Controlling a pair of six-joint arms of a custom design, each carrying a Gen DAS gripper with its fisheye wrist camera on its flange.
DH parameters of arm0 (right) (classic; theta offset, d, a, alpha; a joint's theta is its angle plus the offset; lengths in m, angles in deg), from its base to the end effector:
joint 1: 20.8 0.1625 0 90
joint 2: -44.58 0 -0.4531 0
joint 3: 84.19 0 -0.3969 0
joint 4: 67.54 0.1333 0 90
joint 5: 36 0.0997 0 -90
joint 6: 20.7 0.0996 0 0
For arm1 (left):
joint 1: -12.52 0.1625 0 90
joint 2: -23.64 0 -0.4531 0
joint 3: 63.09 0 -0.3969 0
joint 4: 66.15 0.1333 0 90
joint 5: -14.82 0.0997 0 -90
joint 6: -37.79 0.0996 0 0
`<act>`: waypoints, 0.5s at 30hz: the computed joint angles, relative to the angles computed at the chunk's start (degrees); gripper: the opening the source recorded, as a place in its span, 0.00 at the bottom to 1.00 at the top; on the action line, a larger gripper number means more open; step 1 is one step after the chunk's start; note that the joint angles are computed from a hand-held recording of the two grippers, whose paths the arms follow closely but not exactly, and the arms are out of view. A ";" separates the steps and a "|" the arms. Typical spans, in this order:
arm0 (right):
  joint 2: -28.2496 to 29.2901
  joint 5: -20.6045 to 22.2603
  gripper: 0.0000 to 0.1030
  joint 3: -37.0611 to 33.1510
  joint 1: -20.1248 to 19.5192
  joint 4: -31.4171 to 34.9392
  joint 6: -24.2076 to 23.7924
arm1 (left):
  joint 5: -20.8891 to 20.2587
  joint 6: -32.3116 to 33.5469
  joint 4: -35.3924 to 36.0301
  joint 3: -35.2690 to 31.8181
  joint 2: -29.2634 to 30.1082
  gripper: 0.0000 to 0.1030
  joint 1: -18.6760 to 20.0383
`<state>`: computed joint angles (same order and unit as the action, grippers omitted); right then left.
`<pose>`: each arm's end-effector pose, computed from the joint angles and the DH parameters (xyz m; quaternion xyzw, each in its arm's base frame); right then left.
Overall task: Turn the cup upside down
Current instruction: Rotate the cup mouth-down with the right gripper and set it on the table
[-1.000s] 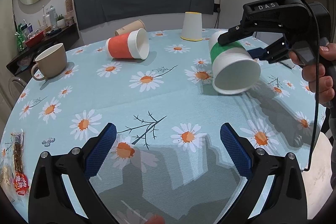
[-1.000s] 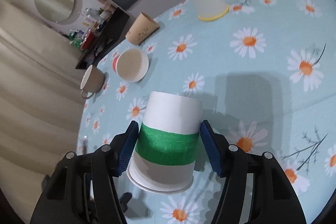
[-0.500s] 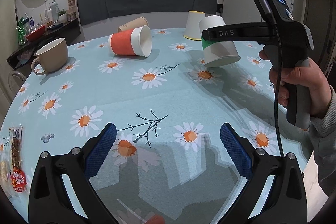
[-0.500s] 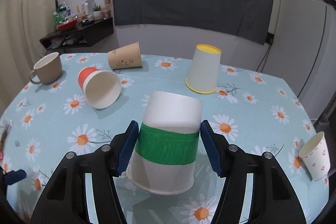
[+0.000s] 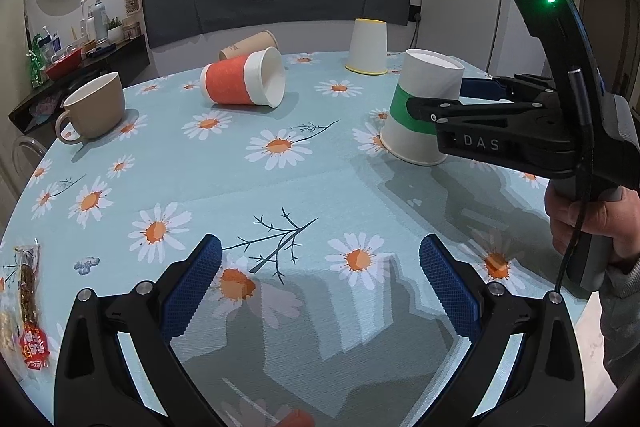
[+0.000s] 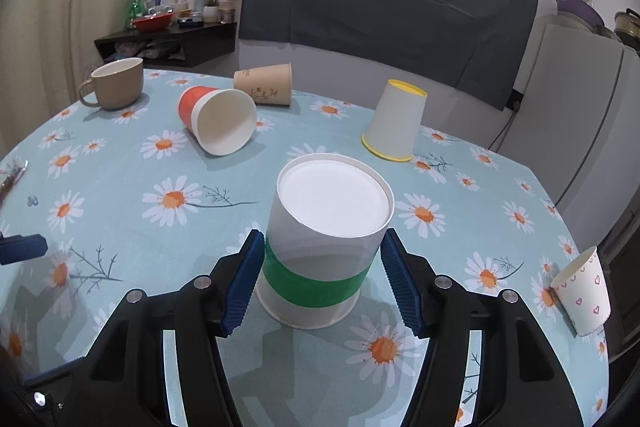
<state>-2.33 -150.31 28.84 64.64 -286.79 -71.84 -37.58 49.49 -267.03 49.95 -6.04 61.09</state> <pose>0.0446 -0.6017 0.1784 0.2281 -0.8087 0.3686 0.3977 -0.2280 -0.5516 -0.0313 0.3426 0.8567 -0.2979 0.2448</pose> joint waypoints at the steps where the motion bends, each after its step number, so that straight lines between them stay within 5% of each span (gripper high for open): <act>1: -0.22 0.19 0.62 0.21 -0.13 0.81 0.77 | 0.16 -0.13 0.19 -0.07 0.04 0.94 -0.02; 6: -1.72 2.22 0.84 3.06 -0.59 -1.46 2.56 | 0.45 -0.60 1.22 -0.39 0.00 0.94 0.09; 15: -5.04 3.04 0.88 8.75 -1.50 -3.90 4.60 | 0.51 -1.95 2.36 -0.49 -0.29 0.94 0.32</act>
<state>-7.36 -147.28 37.59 63.15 -290.69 -67.24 -37.08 47.54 -264.67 49.46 -6.33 61.41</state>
